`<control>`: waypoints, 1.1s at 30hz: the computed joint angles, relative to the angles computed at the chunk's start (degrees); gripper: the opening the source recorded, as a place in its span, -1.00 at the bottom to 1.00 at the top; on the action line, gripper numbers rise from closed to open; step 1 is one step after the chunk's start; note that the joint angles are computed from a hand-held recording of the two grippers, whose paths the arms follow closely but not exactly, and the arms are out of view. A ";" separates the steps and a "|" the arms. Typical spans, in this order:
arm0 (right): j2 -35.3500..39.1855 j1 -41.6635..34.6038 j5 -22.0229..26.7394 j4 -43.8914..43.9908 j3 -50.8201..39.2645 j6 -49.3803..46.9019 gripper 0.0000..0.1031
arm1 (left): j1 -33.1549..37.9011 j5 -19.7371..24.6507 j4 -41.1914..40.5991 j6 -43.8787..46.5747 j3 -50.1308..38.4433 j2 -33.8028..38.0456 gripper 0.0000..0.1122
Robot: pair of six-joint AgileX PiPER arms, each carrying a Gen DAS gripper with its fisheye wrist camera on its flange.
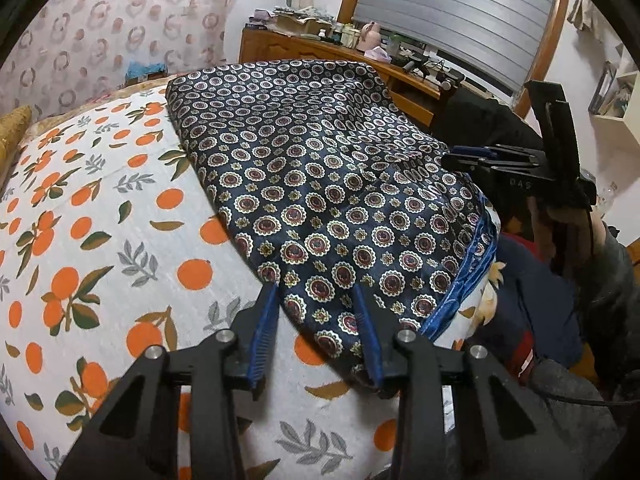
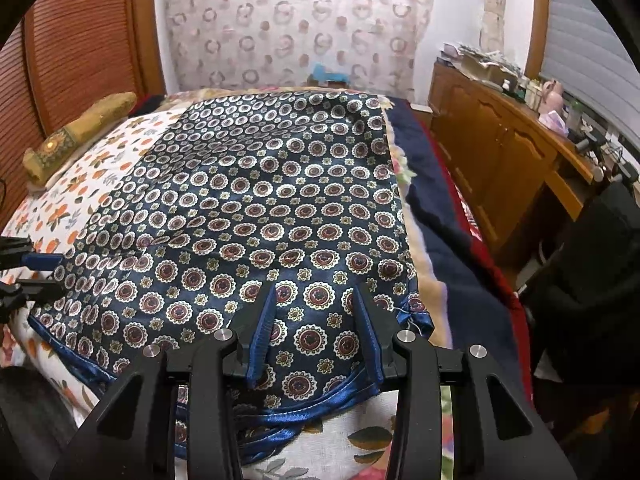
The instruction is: Fold small clothes
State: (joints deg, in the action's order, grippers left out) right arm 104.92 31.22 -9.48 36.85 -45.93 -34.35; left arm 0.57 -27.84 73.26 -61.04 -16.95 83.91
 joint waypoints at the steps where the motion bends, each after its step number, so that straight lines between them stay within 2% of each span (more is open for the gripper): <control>1: -0.16 0.25 -0.21 1.20 0.06 -1.32 -0.24 | 0.06 -0.04 0.01 0.05 0.04 0.04 -0.34; 11: -0.77 2.07 -0.55 4.24 0.29 -4.00 -0.22 | 0.65 0.51 1.72 -1.89 1.24 -1.67 -0.34; 16: -0.41 3.08 -0.54 3.64 0.03 -3.09 -0.22 | -0.51 1.78 -0.32 0.30 1.86 -2.28 -0.34; 17: -0.38 3.19 -0.49 3.58 -0.02 -3.03 -0.21 | -1.28 2.30 -1.11 1.23 1.98 -2.42 -0.46; 19: -0.39 3.66 -0.51 3.39 -0.09 -2.70 -0.21 | -2.24 2.31 0.08 0.01 1.61 -2.08 -0.84; 20: -0.45 3.77 -0.48 3.22 -0.06 -2.49 -0.21 | -3.67 3.50 -1.65 1.30 1.71 -2.63 -0.94; 22: -0.71 4.00 -0.43 2.37 0.14 -1.66 -0.21 | -4.53 3.91 -2.24 1.88 1.78 -4.08 -0.98; 27: -1.69 4.84 -0.27 -0.04 0.72 0.76 -0.20 | -1.50 0.94 5.00 -6.09 -0.19 -8.48 -1.00; 33: -4.30 6.40 0.84 -10.62 1.79 10.64 -0.04 | 1.17 -0.59 10.90 -13.54 -6.67 -8.21 -1.00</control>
State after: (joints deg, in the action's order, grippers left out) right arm 100.62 37.61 -8.64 26.23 -44.14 -23.71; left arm 1.74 -28.43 84.16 -74.58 -23.62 75.70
